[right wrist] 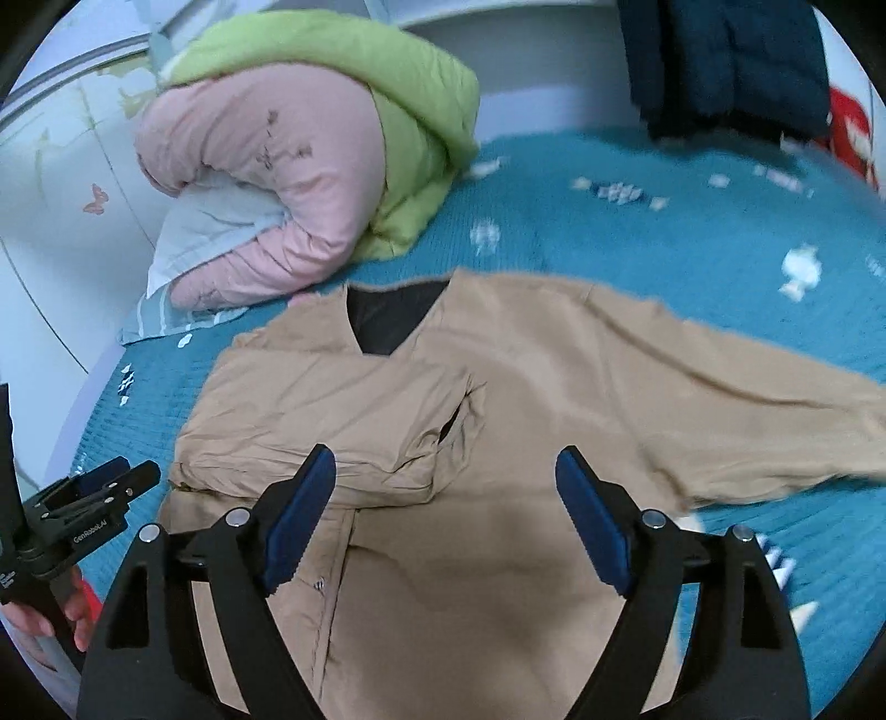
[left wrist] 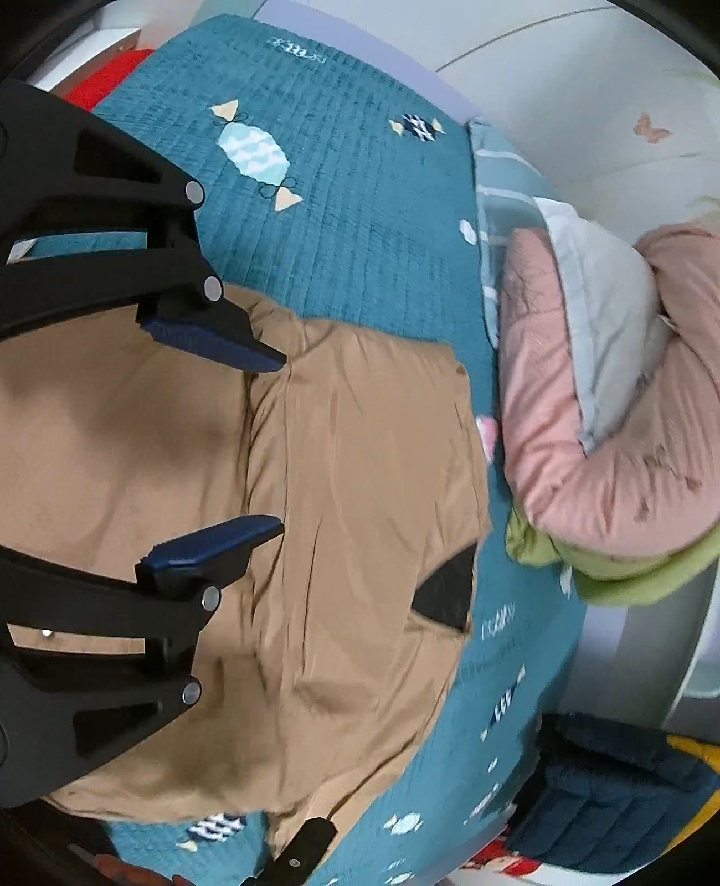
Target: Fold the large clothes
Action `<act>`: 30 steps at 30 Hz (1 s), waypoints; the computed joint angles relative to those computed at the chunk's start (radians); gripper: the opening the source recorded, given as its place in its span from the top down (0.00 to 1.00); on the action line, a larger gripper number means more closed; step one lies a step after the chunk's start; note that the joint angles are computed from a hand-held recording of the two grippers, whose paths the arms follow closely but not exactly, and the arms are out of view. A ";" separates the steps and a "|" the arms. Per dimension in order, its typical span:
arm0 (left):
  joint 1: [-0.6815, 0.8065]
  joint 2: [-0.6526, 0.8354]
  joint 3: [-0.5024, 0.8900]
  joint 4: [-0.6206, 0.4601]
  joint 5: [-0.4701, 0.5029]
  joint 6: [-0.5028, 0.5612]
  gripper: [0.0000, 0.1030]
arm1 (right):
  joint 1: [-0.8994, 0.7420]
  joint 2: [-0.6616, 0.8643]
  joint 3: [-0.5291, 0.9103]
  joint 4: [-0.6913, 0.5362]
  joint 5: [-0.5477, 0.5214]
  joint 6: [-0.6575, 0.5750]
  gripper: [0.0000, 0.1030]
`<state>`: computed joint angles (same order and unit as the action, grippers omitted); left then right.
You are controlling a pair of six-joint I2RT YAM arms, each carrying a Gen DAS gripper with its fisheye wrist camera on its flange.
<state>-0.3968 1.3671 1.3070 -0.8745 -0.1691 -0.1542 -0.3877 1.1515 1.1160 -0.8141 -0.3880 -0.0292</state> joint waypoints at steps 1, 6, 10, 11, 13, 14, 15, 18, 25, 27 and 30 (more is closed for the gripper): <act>-0.021 -0.007 0.005 -0.010 -0.008 -0.010 0.47 | -0.004 -0.013 -0.008 0.000 0.002 -0.004 0.18; -0.172 -0.019 0.036 -0.063 -0.066 -0.087 0.47 | -0.100 -0.090 -0.008 -0.075 -0.028 -0.083 0.17; -0.287 0.000 0.065 -0.085 -0.095 -0.140 0.47 | -0.265 -0.094 0.008 -0.141 -0.112 -0.176 0.17; -0.315 0.011 0.074 -0.087 -0.102 -0.153 0.46 | -0.296 -0.092 0.011 -0.152 -0.123 -0.193 0.16; -0.375 0.049 0.102 -0.091 -0.115 -0.180 0.47 | -0.384 -0.076 0.018 -0.175 -0.158 -0.250 0.16; -0.395 0.067 0.114 -0.088 -0.114 -0.186 0.47 | -0.439 -0.060 0.023 -0.189 -0.176 -0.287 0.16; -0.408 0.081 0.121 -0.082 -0.109 -0.187 0.47 | -0.480 -0.044 0.026 -0.193 -0.186 -0.312 0.16; -0.464 0.154 0.169 -0.058 -0.088 -0.204 0.47 | -0.604 0.027 0.039 -0.195 -0.205 -0.376 0.16; -0.515 0.345 0.323 -0.027 -0.009 -0.217 0.47 | -0.816 0.274 0.147 -0.202 -0.244 -0.419 0.16; -0.521 0.417 0.389 -0.028 0.018 -0.216 0.47 | -0.852 0.339 0.190 -0.190 -0.247 -0.403 0.16; -0.523 0.500 0.470 -0.025 0.057 -0.202 0.47 | -0.889 0.449 0.271 -0.170 -0.228 -0.386 0.16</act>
